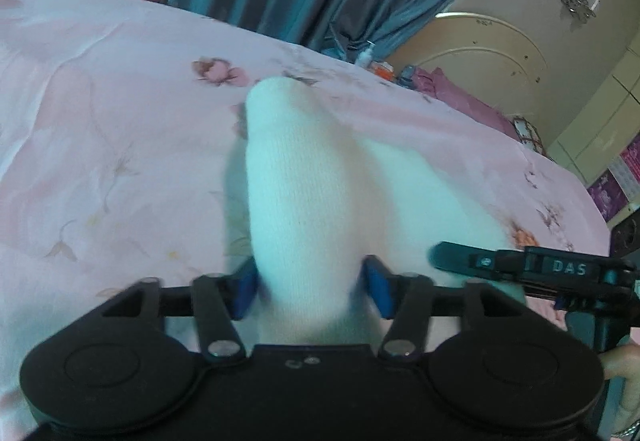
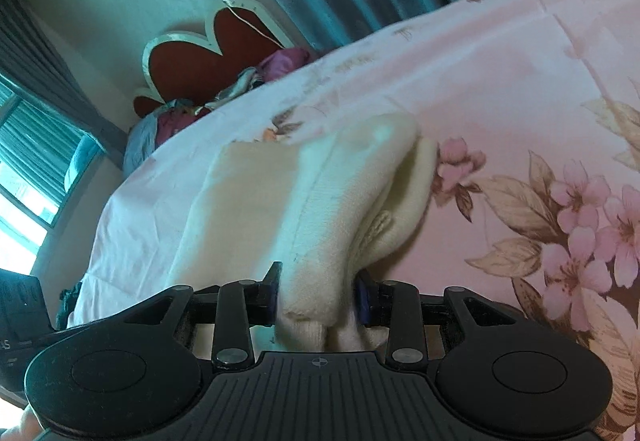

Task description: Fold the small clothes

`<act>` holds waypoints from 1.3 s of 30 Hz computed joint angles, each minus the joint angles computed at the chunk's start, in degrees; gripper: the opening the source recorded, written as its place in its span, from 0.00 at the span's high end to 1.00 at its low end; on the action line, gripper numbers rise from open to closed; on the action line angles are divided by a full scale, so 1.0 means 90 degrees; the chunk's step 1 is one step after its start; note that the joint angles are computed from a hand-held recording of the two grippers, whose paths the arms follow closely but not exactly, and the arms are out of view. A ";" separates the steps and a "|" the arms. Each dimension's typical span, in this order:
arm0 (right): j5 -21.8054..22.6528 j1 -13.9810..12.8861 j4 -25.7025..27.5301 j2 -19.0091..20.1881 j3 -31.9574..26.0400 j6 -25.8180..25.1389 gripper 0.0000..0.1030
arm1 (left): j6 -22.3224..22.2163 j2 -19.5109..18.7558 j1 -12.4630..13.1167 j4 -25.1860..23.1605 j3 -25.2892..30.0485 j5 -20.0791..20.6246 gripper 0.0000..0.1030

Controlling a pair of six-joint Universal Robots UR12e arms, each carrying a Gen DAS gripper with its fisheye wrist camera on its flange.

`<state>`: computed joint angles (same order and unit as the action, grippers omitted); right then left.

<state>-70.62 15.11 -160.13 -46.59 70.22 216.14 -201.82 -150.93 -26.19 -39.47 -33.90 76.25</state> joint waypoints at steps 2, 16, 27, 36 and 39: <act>-0.0153 0.0028 0.0052 -0.0008 -0.0013 -0.0053 0.57 | -0.0032 0.0031 0.0018 0.0118 -0.0114 -0.0032 0.34; -0.0550 -0.0025 0.0069 0.0263 -0.0480 0.0627 0.51 | -0.1161 -0.0316 0.0011 0.0097 0.0525 0.0566 0.34; -0.1272 0.0075 0.0368 0.0449 -0.0775 -0.0401 0.68 | -0.1075 -0.0449 -0.0078 -0.0298 0.0862 0.0952 0.30; -0.0769 0.0020 -0.0368 -0.0366 0.0352 -0.0470 0.45 | -0.0727 0.0513 -0.0182 0.0543 -0.0864 0.1135 0.32; -0.0715 0.0081 -0.0293 -0.0548 0.0654 -0.0529 0.46 | -0.0853 0.0701 -0.0213 0.0540 -0.1233 0.1098 0.32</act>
